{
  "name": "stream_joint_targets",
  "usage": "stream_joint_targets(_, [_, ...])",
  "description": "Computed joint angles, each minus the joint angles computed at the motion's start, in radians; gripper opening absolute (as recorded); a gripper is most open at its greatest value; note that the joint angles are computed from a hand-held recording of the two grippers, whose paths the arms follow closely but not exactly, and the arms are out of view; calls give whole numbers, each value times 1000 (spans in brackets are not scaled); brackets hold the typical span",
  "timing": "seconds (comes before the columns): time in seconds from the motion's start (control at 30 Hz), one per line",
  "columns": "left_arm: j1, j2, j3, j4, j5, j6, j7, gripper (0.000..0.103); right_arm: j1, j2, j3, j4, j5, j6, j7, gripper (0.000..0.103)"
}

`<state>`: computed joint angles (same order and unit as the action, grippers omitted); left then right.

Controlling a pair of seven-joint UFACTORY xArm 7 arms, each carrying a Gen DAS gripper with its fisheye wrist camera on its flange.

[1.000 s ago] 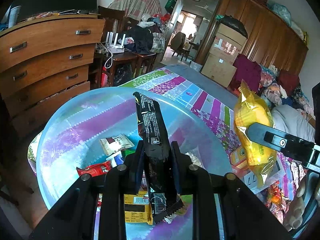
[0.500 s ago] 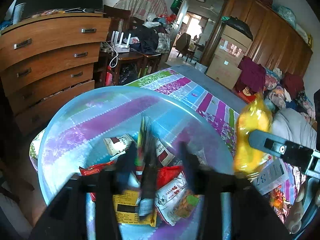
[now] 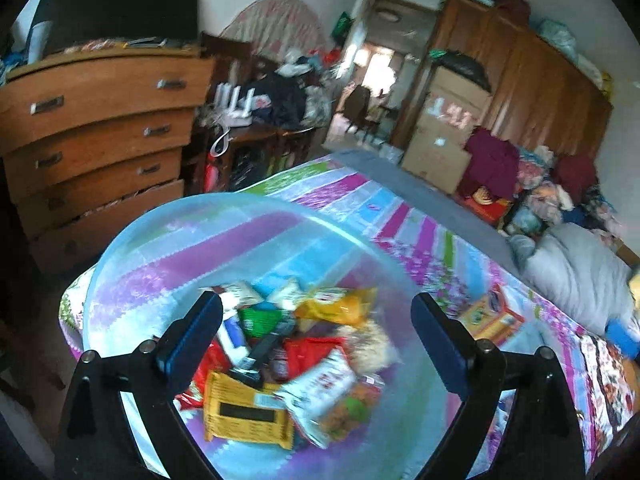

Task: Organize snacks
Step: 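Grasp the red packet with the left tool while the right tool grasps the white-blue packet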

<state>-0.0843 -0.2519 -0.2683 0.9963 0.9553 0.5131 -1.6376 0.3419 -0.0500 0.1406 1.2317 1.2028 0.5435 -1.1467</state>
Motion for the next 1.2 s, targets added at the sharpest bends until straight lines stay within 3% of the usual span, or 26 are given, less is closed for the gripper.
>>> stream_joint_targets(0.03, [-6,-3,-13,0,13,-7,-15,96,-23,-28,-23,-68,-7,-16,6,88])
stream_joint_targets(0.1, [-23,12,-34,15,30,-27,-26,96,-78,9,-64,-121,-115,-12,122,88])
stream_joint_targets(0.13, [-33,25,-41,25,35,-34,-30,96,-104,48,-77,-126,-176,-16,187,81])
stream_joint_targets(0.17, [-46,44,-48,35,42,-53,-41,96,-135,115,-92,-111,-266,-4,275,66])
stream_joint_targets(0.23, [-78,88,-52,66,43,-66,-38,96,-174,231,-105,-55,-394,36,396,51])
stream_joint_targets(0.43, [-198,201,-18,157,-17,-54,89,96,-231,437,-52,113,-517,77,472,51])
stream_joint_targets(0.57, [-261,252,15,198,-42,-37,111,96,-254,532,-18,209,-579,87,535,49])
stream_joint_targets(0.6, [-279,269,21,212,-51,-27,117,96,-269,545,-6,223,-581,86,541,49])
stream_joint_targets(0.67, [-312,306,34,245,-82,-26,156,96,-302,546,22,225,-577,84,549,28])
stream_joint_targets(0.77, [-360,374,47,304,-125,-47,235,96,-382,475,86,148,-477,56,463,28])
stream_joint_targets(0.87, [-395,467,44,374,-220,-87,351,96,-454,336,102,22,-302,72,322,28])
stream_joint_targets(1.03, [-431,686,-11,558,-407,-102,581,96,-501,84,17,-228,-102,116,170,28])
stream_joint_targets(1.2, [-469,955,-79,867,-571,-71,786,96,-516,-40,-113,-400,-136,141,194,28])
